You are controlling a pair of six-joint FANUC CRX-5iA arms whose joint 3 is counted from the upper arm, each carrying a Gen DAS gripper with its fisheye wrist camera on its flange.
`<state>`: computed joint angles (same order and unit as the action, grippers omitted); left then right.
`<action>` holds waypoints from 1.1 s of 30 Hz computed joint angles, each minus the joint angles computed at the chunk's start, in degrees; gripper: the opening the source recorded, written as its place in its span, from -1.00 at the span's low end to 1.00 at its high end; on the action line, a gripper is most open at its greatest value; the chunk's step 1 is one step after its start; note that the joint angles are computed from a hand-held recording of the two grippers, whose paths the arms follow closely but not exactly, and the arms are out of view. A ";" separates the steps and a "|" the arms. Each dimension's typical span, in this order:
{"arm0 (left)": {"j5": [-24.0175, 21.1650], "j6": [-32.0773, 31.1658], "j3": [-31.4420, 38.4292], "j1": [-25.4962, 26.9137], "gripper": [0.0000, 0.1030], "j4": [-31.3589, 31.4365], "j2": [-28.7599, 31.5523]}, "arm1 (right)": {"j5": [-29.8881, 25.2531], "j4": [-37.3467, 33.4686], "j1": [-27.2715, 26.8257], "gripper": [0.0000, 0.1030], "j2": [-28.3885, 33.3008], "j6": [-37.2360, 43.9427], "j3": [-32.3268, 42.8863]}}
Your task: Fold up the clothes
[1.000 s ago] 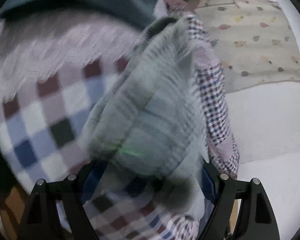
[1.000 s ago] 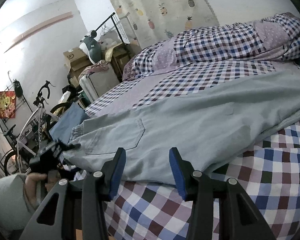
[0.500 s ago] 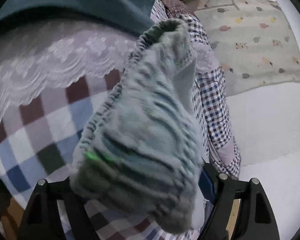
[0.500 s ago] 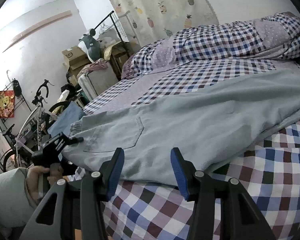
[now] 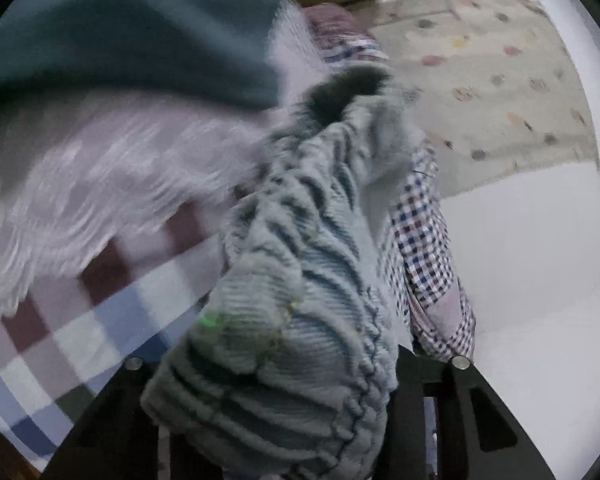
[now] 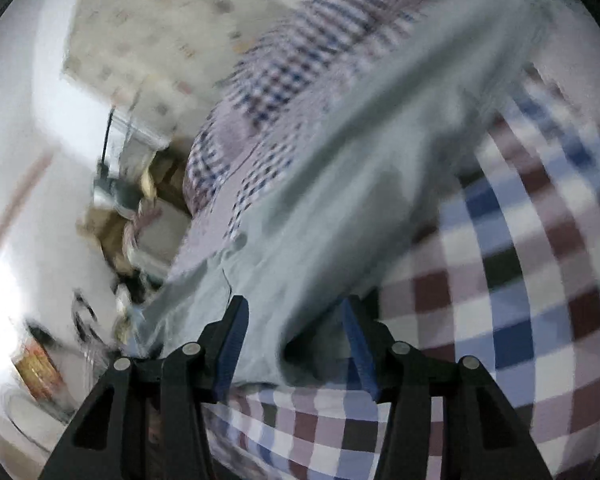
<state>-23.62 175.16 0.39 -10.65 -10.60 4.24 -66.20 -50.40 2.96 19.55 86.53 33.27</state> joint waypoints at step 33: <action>-2.01 -28.86 1.47 9.87 -0.45 15.88 -6.92 | 6.54 7.66 14.70 -0.88 0.57 -6.00 0.00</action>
